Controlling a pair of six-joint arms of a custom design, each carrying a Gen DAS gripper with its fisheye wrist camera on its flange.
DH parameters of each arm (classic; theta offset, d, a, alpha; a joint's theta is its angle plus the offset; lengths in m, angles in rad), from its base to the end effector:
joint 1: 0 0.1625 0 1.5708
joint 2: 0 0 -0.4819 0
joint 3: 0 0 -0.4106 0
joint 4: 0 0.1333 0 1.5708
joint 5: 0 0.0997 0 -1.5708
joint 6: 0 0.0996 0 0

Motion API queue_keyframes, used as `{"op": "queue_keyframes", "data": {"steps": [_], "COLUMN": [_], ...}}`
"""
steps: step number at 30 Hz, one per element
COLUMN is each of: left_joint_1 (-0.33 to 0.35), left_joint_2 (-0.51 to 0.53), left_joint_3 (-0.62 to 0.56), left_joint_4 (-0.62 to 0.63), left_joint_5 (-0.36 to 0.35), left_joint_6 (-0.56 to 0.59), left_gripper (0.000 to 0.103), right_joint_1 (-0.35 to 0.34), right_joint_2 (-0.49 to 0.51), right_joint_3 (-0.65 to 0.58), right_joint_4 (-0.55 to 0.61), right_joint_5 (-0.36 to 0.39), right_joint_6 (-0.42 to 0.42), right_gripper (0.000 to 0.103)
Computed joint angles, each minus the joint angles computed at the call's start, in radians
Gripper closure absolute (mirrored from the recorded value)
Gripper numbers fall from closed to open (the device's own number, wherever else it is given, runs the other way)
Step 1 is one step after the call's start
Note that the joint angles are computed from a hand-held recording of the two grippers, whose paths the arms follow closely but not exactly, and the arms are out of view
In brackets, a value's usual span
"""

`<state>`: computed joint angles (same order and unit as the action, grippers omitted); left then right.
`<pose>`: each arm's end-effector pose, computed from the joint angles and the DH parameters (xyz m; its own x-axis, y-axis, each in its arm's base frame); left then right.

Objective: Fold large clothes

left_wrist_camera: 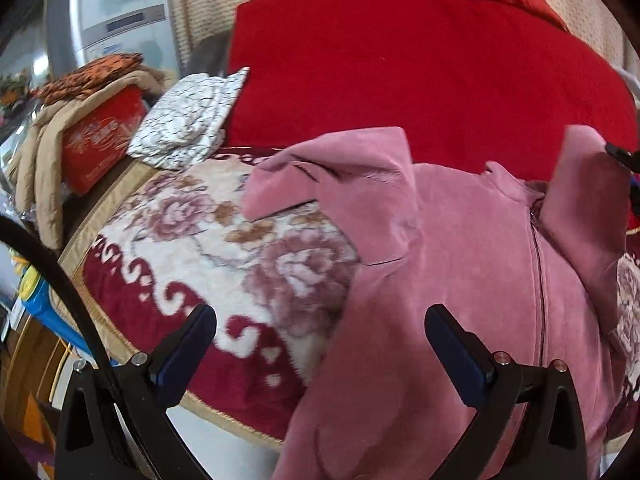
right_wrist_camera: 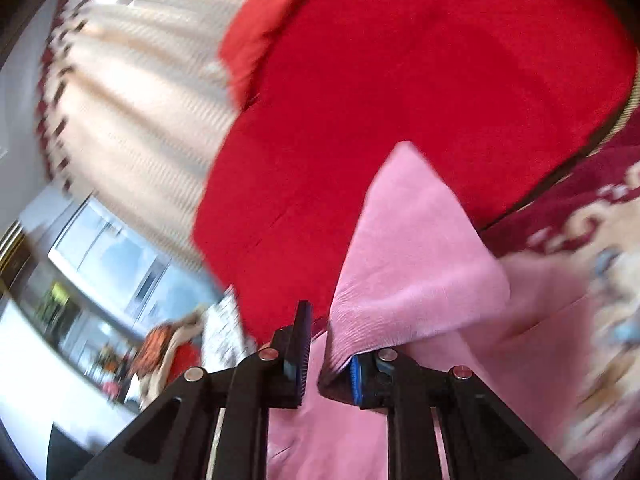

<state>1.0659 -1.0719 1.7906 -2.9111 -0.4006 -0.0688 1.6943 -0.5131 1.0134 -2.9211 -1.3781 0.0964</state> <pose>-0.1142 -0.6719 0.3418 -0.6263 -0.3289 -0.7068 0.3510 0.6905 -0.6324 0.2645 -0.8936 0.2125 -0.9597 -0.1994 -0.1981 0.0111 0.6773 -0.7356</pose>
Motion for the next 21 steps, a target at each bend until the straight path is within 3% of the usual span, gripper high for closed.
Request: {"op": "queue_keyframes", "data": {"steps": [4, 7, 8, 9, 10, 11, 13, 15, 20, 21], "left_joint_1": [-0.007, -0.012, -0.014, -0.014, -0.016, -0.016, -0.017, -0.019, -0.025, -0.025], "left_joint_2": [-0.041, -0.071, -0.080, -0.087, -0.094, -0.099, -0.104, -0.106, -0.084, -0.077], "left_joint_3": [0.040, 0.067, 0.075, 0.081, 0.088, 0.093, 0.099, 0.102, 0.097, 0.094], "left_joint_4": [-0.014, -0.018, -0.017, -0.017, -0.021, -0.025, -0.025, -0.021, -0.057, -0.066], "left_joint_5": [0.024, 0.044, 0.048, 0.050, 0.052, 0.053, 0.051, 0.041, -0.016, -0.028], "left_joint_6": [-0.009, -0.018, -0.023, -0.027, -0.029, -0.028, -0.033, -0.036, 0.010, 0.023], "left_gripper": [0.000, 0.000, 0.000, 0.000, 0.000, 0.000, 0.000, 0.000, 0.000, 0.000], "right_joint_1": [0.083, 0.115, 0.119, 0.123, 0.130, 0.128, 0.111, 0.102, 0.068, 0.061], "right_joint_2": [0.056, 0.114, 0.136, 0.133, 0.137, 0.131, 0.078, 0.044, -0.063, -0.075], "right_joint_3": [-0.039, -0.106, -0.139, -0.131, -0.123, -0.087, 0.064, 0.123, 0.291, 0.302], "right_joint_4": [0.076, 0.199, 0.253, 0.291, 0.309, 0.286, 0.197, 0.178, -0.025, -0.047], "right_joint_5": [-0.043, -0.055, -0.052, -0.048, -0.043, -0.015, 0.006, 0.018, -0.063, -0.078], "right_joint_6": [-0.066, -0.057, -0.053, -0.052, -0.042, -0.046, -0.091, -0.133, -0.131, -0.116], "right_gripper": [0.082, 0.077, 0.063, 0.026, 0.009, 0.000, 0.000, 0.000, 0.003, 0.010]}}
